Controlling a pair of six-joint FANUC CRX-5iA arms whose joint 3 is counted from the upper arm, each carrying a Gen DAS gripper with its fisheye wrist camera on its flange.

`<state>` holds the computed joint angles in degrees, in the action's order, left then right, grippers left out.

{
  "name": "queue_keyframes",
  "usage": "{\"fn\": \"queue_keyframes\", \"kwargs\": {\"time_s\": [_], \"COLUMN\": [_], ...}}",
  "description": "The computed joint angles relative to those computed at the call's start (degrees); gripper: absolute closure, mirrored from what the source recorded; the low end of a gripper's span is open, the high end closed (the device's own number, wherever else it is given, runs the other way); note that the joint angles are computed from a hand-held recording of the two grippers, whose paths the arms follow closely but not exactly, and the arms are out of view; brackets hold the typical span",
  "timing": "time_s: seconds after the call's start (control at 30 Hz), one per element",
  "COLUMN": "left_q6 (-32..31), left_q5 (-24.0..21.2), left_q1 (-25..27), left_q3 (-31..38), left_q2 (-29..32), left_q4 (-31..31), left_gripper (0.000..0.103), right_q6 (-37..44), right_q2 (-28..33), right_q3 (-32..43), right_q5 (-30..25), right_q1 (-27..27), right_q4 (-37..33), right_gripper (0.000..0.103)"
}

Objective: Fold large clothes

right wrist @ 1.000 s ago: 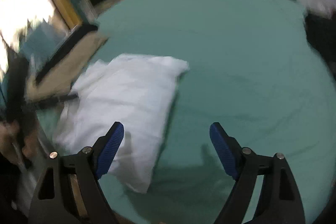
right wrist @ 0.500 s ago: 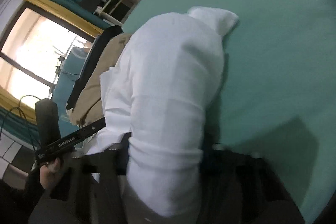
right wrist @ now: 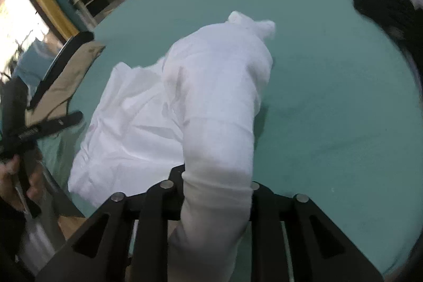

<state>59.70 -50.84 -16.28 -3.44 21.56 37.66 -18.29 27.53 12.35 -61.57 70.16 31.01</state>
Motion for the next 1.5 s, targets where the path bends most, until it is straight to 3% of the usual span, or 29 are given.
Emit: {"fn": "queue_keyframes", "kwargs": {"time_s": [0.1,0.2,0.27,0.33,0.37,0.43,0.57,0.7,0.8,0.93,1.03,1.1,1.2,1.33,1.37,1.43,1.5], "left_q6": [-1.52,-5.44,-8.81,-8.26,-6.49,-5.30,-10.08,-13.06,-9.72,-2.52,0.27,-0.63,-2.37,-1.54,-1.60,-4.11,-5.72], "left_q5": [2.69,-1.18,-7.48,-9.32,-9.28,-7.88,-7.46,-4.93,-4.71,-2.47,-3.93,-4.23,-2.15,0.43,1.11,1.89,2.81], "left_q1": [-3.24,-3.72,-4.20,-5.41,-6.44,-7.79,-6.88,-6.04,-8.32,-10.76,-10.35,-9.55,-10.31,-11.08,-11.42,-11.14,-11.66], "left_q3": [-0.32,-0.26,0.17,1.72,4.46,6.32,1.45,-2.33,0.23,4.66,8.15,8.06,7.69,7.72,7.59,6.00,5.07], "left_q2": [0.19,3.08,6.17,7.59,8.18,7.88,6.02,3.94,5.23,4.96,6.42,7.01,7.12,5.93,5.91,5.01,4.78], "left_q4": [-0.32,9.73,19.00,18.26,13.46,9.68,19.63,23.17,17.83,2.78,-0.37,0.85,0.08,-5.18,-5.20,-3.33,-1.75], "left_gripper": [0.030,0.030,0.030,0.030,0.030,0.030,0.030,0.023,0.022,0.021,0.021,0.021,0.021,0.023,0.025,0.051,0.063], "right_q6": [-3.20,-7.44,-7.90,-8.41,-8.27,-5.69,-5.69,-3.07,-0.85,-2.79,-6.31,-11.83,-20.23,-15.36,-14.45,-16.75,-17.33], "right_q2": [-1.43,-3.21,-3.66,-3.47,-3.02,-1.46,-1.44,-0.29,2.03,1.41,-1.28,-4.53,-7.44,-4.17,-3.47,-2.87,-2.35], "right_q3": [-4.49,-8.71,-9.80,-9.96,-9.56,-7.05,-7.26,-5.04,-1.22,-2.45,-5.56,-10.76,-16.86,-13.03,-12.23,-12.30,-11.62], "right_q5": [2.19,6.56,7.93,7.74,7.59,5.68,4.89,2.06,-1.77,-0.30,2.18,5.37,11.62,9.71,10.00,12.03,12.33], "right_q1": [0.77,0.64,0.44,0.14,-0.07,-0.29,-0.06,0.05,-0.37,-0.65,-0.25,0.51,0.50,-0.04,-0.38,-1.02,-1.32], "right_q4": [2.54,4.61,4.97,5.16,5.29,4.70,5.10,4.03,3.08,3.76,3.73,6.27,9.71,8.31,8.42,10.08,10.44], "right_gripper": [0.065,0.060,0.059,0.049,0.047,0.044,0.039,0.037,0.033,0.032,0.032,0.032,0.032,0.034,0.041,0.058,0.066]}}
